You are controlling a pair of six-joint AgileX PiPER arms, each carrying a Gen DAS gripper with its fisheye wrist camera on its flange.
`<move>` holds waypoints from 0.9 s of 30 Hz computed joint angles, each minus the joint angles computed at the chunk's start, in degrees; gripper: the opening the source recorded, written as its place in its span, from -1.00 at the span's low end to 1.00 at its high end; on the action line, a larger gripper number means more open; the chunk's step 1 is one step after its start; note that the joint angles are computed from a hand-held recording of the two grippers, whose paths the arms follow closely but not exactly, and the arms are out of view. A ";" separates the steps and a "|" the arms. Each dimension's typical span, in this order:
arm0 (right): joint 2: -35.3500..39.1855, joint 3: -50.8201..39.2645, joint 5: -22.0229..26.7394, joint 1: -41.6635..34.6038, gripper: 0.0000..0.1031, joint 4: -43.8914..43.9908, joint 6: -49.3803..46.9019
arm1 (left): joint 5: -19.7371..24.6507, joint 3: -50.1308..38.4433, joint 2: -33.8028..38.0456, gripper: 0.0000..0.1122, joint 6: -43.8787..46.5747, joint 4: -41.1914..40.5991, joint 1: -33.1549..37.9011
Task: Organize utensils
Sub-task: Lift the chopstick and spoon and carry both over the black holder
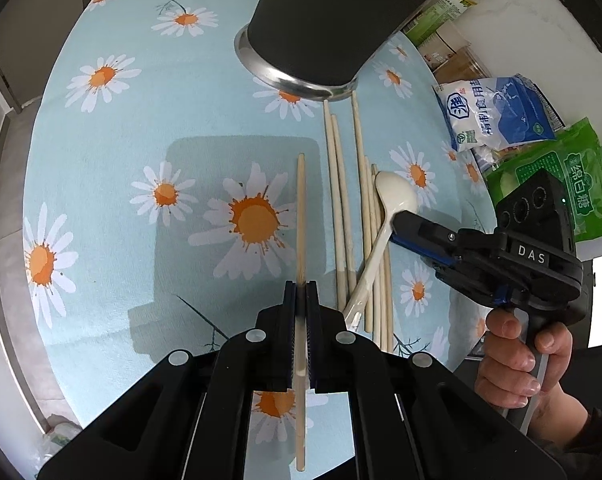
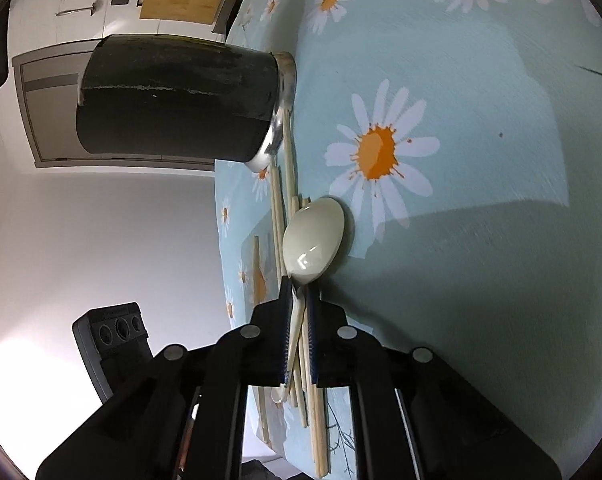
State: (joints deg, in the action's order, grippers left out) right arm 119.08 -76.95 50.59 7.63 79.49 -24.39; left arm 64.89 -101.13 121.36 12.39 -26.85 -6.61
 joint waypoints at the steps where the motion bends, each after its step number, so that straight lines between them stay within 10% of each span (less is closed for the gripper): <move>1: -0.18 0.39 -0.10 0.00 -0.85 0.62 -0.87 | 0.13 -0.14 0.11 -0.94 -0.05 -0.07 0.09; 27: -10.60 -9.58 -5.54 6.09 -0.91 -28.57 4.10 | -5.83 1.92 -6.06 -0.94 5.55 -7.80 2.54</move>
State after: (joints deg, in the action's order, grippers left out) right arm 108.48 -86.53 45.05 13.72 50.92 -20.29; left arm 59.06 -99.21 115.30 17.93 -34.65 -4.07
